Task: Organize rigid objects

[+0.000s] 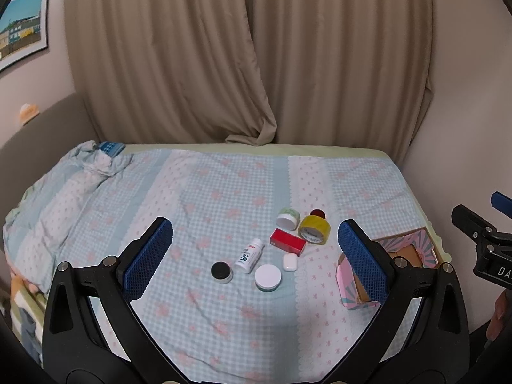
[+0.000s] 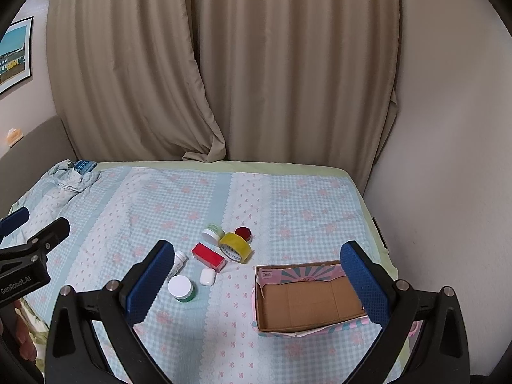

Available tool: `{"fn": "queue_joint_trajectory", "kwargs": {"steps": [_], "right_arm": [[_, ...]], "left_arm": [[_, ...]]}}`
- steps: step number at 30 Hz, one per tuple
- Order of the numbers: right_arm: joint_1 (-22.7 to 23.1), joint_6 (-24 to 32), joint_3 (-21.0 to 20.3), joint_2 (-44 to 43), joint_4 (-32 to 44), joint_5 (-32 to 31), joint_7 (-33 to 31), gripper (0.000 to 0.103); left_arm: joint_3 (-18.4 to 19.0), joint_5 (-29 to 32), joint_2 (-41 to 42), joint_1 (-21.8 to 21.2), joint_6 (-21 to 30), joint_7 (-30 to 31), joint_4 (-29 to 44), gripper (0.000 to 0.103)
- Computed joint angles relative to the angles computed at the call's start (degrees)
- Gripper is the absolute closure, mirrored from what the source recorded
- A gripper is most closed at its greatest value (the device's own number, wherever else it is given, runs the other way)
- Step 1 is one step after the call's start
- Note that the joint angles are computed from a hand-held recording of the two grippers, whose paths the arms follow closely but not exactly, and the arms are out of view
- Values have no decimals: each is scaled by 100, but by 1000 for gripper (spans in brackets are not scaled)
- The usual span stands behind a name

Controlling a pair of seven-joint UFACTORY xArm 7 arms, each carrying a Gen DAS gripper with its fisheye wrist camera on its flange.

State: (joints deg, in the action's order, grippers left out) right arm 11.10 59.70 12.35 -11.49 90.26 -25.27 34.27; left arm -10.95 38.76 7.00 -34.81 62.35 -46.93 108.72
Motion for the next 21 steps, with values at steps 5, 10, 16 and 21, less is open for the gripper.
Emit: {"fn": "queue_joint_trajectory", "kwargs": {"steps": [5, 10, 16, 21], "right_arm": [[-26, -84, -18, 36, 15, -48, 65, 0], [-10, -113, -44, 79, 25, -19, 10, 0], [-14, -117, -34, 9, -42, -2, 43, 0], [-15, -119, -21, -6, -54, -11, 53, 0]], "left_arm": [[17, -1, 93, -43, 39, -15, 116, 0], [49, -35, 107, -54, 44, 24, 156, 0], [65, -36, 109, -59, 37, 28, 155, 0], [69, -54, 101, -53, 33, 45, 148, 0]]}}
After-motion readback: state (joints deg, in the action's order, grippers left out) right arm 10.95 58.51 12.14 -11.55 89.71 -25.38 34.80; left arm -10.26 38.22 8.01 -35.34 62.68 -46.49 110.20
